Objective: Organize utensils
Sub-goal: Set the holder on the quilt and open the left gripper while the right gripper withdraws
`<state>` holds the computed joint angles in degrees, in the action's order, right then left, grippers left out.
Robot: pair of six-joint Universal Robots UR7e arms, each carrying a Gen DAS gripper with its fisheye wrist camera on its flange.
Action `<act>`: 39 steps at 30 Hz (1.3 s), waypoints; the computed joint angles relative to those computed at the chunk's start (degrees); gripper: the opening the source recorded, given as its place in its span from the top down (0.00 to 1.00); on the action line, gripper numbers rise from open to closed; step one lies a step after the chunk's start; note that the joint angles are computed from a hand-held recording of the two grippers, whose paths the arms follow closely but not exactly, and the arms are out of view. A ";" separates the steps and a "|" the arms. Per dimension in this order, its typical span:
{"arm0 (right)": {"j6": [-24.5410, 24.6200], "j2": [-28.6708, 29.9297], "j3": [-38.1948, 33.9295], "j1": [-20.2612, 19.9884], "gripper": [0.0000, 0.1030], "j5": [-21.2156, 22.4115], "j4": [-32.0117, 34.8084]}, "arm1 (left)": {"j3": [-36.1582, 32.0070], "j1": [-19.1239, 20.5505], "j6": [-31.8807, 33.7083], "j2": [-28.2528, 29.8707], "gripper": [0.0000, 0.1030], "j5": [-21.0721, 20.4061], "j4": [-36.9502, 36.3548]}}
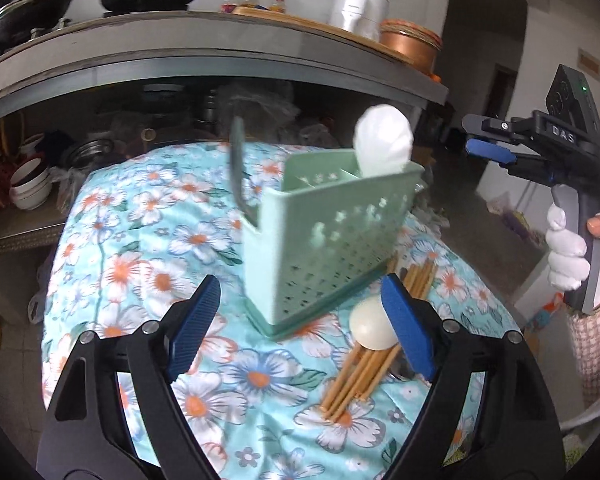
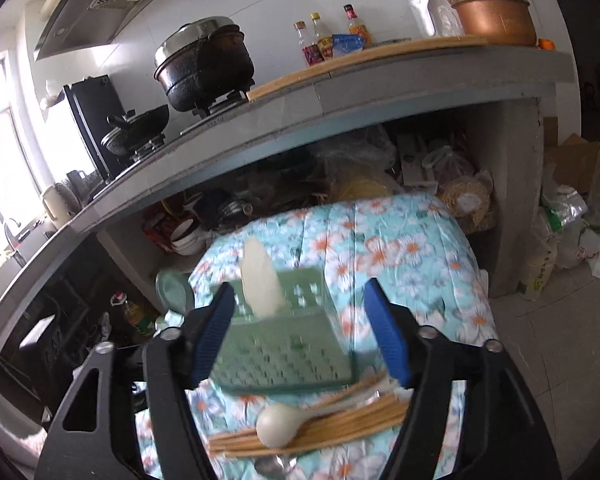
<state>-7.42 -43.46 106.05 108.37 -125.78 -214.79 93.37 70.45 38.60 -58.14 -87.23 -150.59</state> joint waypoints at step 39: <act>-15.17 16.81 1.14 3.95 0.55 -15.31 -0.12 | 1.00 0.08 -2.36 1.89 0.21 4.15 2.76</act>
